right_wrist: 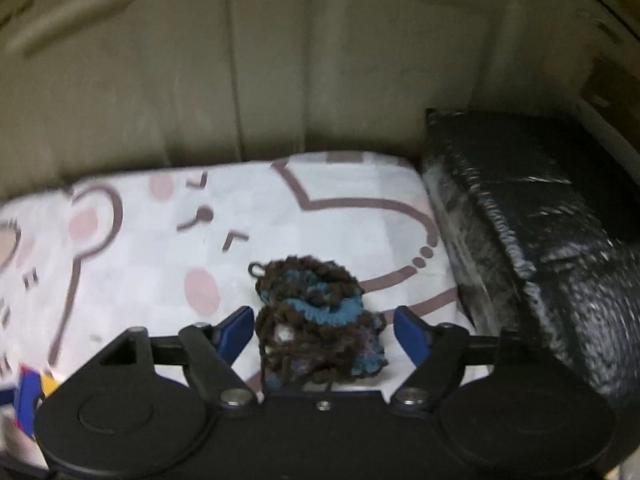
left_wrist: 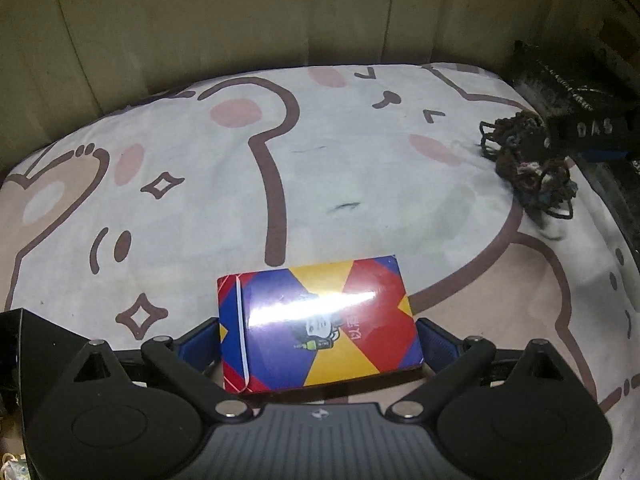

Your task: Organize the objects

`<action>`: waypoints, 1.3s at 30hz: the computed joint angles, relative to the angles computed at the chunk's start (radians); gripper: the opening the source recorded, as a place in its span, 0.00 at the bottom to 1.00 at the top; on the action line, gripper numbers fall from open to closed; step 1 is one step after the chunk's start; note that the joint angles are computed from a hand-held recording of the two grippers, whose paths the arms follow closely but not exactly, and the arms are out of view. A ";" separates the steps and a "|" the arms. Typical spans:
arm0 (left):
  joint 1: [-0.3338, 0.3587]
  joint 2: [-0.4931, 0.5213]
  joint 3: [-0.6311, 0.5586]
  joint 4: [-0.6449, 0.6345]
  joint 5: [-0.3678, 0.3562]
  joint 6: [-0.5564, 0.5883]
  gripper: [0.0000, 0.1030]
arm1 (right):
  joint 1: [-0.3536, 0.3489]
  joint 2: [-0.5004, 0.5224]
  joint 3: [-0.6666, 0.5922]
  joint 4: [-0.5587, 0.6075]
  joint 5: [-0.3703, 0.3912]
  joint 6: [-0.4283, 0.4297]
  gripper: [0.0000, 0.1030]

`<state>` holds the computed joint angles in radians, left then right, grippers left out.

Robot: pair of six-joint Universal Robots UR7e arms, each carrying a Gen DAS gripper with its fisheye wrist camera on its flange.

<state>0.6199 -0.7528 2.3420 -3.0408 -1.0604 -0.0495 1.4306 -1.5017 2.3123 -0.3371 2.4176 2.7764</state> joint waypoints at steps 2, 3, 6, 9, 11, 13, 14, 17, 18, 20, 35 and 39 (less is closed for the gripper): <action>0.001 0.003 -0.003 0.000 0.003 -0.012 0.96 | -0.013 0.012 -0.007 -0.003 0.009 -0.026 0.82; 0.001 0.003 -0.004 0.001 0.004 -0.019 0.96 | -0.020 0.017 -0.009 -0.011 0.011 -0.033 0.82; -0.007 0.003 -0.007 0.010 0.018 -0.040 0.91 | -0.060 0.017 -0.002 -0.015 -0.022 0.021 0.83; -0.007 -0.001 -0.008 0.018 0.014 -0.032 0.90 | -0.084 0.019 0.007 -0.024 -0.046 0.062 0.81; -0.003 -0.008 -0.005 0.021 0.006 -0.022 0.89 | -0.087 0.011 0.018 -0.034 -0.066 0.051 0.65; 0.000 -0.015 -0.002 0.024 -0.002 -0.018 0.89 | -0.088 0.005 0.021 -0.022 -0.092 0.054 0.46; 0.001 -0.019 0.000 0.026 -0.005 -0.016 0.89 | -0.080 0.005 0.022 -0.019 -0.092 0.049 0.42; 0.000 -0.031 0.004 0.038 -0.016 -0.023 0.89 | -0.049 0.017 0.028 -0.027 -0.069 0.001 0.38; 0.001 -0.037 0.006 0.042 -0.020 -0.027 0.89 | -0.039 0.021 0.029 -0.026 -0.062 0.000 0.37; 0.003 -0.050 0.009 0.049 -0.032 -0.037 0.89 | -0.021 0.025 0.036 -0.022 -0.057 0.022 0.36; -0.039 -0.213 0.054 0.141 -0.049 -0.145 0.47 | 0.194 0.062 0.066 0.058 0.067 0.229 0.36; -0.047 -0.238 0.071 0.158 -0.056 -0.136 0.56 | 0.246 0.076 0.068 0.091 0.103 0.295 0.36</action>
<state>0.5733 -0.9908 2.4126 -2.8832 -1.1160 -0.1853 1.6769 -1.4252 2.3806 -0.2462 2.5209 3.0718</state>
